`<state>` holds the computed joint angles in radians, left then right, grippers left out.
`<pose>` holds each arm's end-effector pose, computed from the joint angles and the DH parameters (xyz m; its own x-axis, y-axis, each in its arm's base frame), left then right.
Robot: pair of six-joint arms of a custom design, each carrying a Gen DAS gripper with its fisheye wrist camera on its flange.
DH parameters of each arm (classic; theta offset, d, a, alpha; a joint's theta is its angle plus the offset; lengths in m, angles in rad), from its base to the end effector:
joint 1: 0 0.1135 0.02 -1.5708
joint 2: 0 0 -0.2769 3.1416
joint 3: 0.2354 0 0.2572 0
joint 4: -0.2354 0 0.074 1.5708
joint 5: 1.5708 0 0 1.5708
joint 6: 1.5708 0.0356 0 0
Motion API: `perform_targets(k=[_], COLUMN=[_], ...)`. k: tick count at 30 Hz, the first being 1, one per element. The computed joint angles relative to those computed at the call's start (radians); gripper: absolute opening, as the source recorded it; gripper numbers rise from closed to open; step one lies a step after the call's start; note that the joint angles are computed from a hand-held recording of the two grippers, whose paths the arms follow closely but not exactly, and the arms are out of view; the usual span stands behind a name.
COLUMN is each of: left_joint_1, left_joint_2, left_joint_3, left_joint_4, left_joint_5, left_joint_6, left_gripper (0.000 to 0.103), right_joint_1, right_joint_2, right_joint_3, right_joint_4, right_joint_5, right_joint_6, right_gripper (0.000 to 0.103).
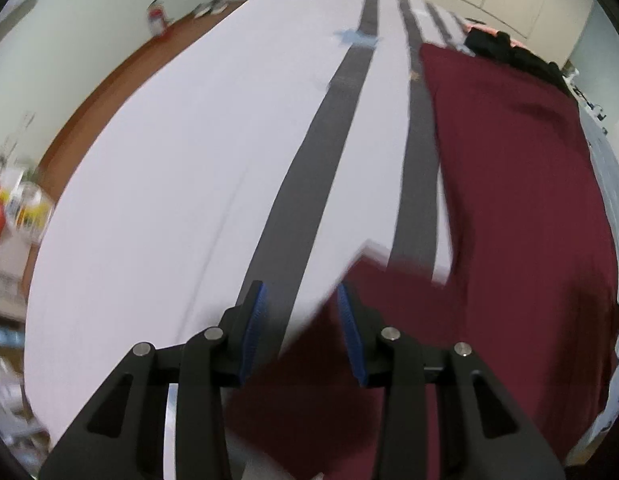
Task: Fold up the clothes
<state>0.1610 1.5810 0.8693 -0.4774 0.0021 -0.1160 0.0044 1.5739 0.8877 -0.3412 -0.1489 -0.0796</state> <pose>0.2885 0.0468 0.1707 -0.8914 -0.2620 -0.3698 -0.2645 0.9633 -0.0451 0.3088 0.0066 0.1849 -0.8468 -0.0824 -0.5255 -0.1488 0.9852 0.0855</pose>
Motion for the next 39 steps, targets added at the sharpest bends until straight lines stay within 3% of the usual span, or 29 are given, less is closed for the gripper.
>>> perform_targets(k=[3, 6, 9, 13, 14, 15, 17, 22, 26, 27, 32, 35, 39], left_joint_1=[0.034, 0.077, 0.071, 0.119, 0.113, 0.110, 0.103, 0.180, 0.186, 0.181, 0.240, 0.116, -0.067], left_joint_2=[-0.098, -0.126, -0.090, -0.051, -0.051, -0.057, -0.063, -0.124, -0.009, -0.005, -0.167, -0.300, -0.245], left_joint_3=[-0.127, -0.218, -0.250, -0.254, -0.257, -0.266, -0.260, -0.189, -0.136, -0.142, -0.181, -0.221, -0.203], left_joint_4=[-0.007, 0.019, 0.078, 0.142, 0.158, 0.178, 0.172, 0.129, 0.115, 0.125, 0.076, 0.033, 0.062], left_joint_5=[-0.002, 0.031, -0.047, 0.024, 0.021, 0.036, 0.033, 0.054, 0.021, -0.034, -0.018, 0.032, 0.058], left_joint_6=[-0.022, -0.030, -0.016, -0.030, -0.009, 0.028, 0.058, 0.163, 0.237, 0.225, 0.063, 0.049, 0.028], left_gripper=[0.051, 0.052, 0.052, 0.052, 0.045, 0.025, 0.004, 0.002, 0.007, 0.007, 0.009, 0.010, 0.012], right_joint_1=[0.076, 0.143, 0.189, 0.209, 0.212, 0.214, 0.215, 0.197, 0.199, 0.198, 0.191, 0.172, 0.104], right_joint_2=[-0.062, -0.064, -0.049, -0.024, -0.019, -0.009, 0.012, 0.029, 0.031, 0.029, 0.004, -0.037, -0.135], right_joint_3=[-0.088, -0.127, -0.147, -0.162, -0.170, -0.174, -0.183, -0.206, -0.226, -0.232, -0.245, -0.269, -0.319], right_joint_4=[0.005, 0.035, 0.069, 0.099, 0.104, 0.110, 0.120, 0.121, 0.150, 0.157, 0.150, 0.135, 0.099], right_joint_5=[0.010, 0.018, 0.045, 0.073, 0.080, 0.089, 0.106, 0.126, 0.140, 0.142, 0.147, 0.152, 0.153], right_joint_6=[0.037, 0.086, 0.116, 0.156, 0.164, 0.166, 0.167, 0.156, 0.127, 0.121, 0.116, 0.098, 0.069], right_gripper=[0.036, 0.036, 0.036, 0.036, 0.036, 0.036, 0.036, 0.036, 0.037, 0.037, 0.037, 0.037, 0.037])
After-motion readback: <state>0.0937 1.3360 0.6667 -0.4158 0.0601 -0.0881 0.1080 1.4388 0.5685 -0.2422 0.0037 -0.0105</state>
